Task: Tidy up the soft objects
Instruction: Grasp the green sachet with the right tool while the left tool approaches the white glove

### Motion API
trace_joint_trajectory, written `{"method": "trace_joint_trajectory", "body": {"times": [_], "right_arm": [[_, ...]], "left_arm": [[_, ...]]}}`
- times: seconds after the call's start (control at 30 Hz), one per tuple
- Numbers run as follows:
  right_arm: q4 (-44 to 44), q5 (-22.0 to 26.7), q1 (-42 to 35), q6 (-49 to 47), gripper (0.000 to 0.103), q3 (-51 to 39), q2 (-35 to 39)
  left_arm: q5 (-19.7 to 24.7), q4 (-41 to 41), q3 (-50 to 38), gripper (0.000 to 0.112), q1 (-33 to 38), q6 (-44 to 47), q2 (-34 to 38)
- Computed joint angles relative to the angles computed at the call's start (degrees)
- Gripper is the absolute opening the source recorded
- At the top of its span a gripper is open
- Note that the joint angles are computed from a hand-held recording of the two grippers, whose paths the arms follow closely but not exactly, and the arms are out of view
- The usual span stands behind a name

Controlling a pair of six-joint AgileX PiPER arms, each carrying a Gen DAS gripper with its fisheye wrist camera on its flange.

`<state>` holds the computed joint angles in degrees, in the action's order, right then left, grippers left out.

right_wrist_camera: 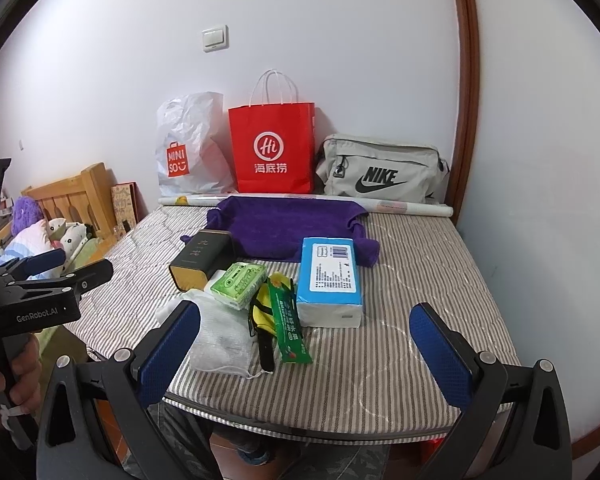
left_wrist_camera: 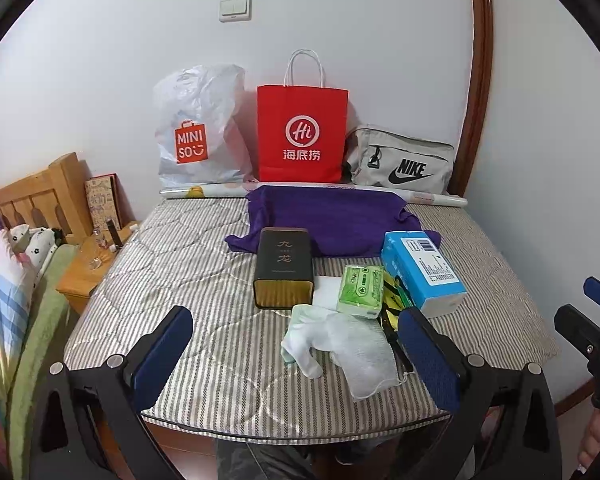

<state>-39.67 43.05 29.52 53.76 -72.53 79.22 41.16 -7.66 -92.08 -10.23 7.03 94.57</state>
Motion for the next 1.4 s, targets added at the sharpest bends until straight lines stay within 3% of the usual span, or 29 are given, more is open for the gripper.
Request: {"method": "trace_joint_trajectory", "body": {"times": [0.13,0.27,0.57,0.73,0.9,1.07,1.23,1.33,1.4], "right_arm": [[0.6,-1.4,-0.7,-1.8,0.103,-0.6,1.1],[4.3,-2.9,-2.6,-5.4,0.103,-1.6,3.4],[20.8,-11.3,-11.0,-18.6,0.103,0.1,10.6],[31.9,-14.8,-15.4,-28.4,0.096,-0.8,15.8],[39.6,-15.2,-17.6,-36.8,0.081,-3.3,21.1],[49.3,-16.5,-18.3,-46.2,0.077,-4.8,24.4],[46.0,-12.9,-16.8,-45.6,0.065,-8.9,29.0],[46.7,-11.9,-16.6,-46.6,0.05,-10.6,31.5],[44.7,-11.9,-16.3,-45.7,0.034,-11.3,32.8]], "left_arm": [[-0.2,-0.2,-1.3,0.103,0.3,0.2,1.6],[1.9,-5.6,-3.6,0.103,2.2,4.3,4.6],[2.2,-4.4,-5.2,0.102,2.3,2.6,11.4],[0.2,-1.7,-6.0,0.102,1.7,0.7,15.0],[3.1,-3.6,-9.4,0.101,2.6,2.0,18.9],[4.3,-4.2,-11.5,0.1,3.1,2.2,21.4],[5.1,-4.4,-12.9,0.1,3.3,2.3,22.9],[4.8,-2.9,-13.4,0.1,3.0,1.3,23.7],[5.2,-2.3,-14.0,0.1,3.0,0.6,24.3]]}}
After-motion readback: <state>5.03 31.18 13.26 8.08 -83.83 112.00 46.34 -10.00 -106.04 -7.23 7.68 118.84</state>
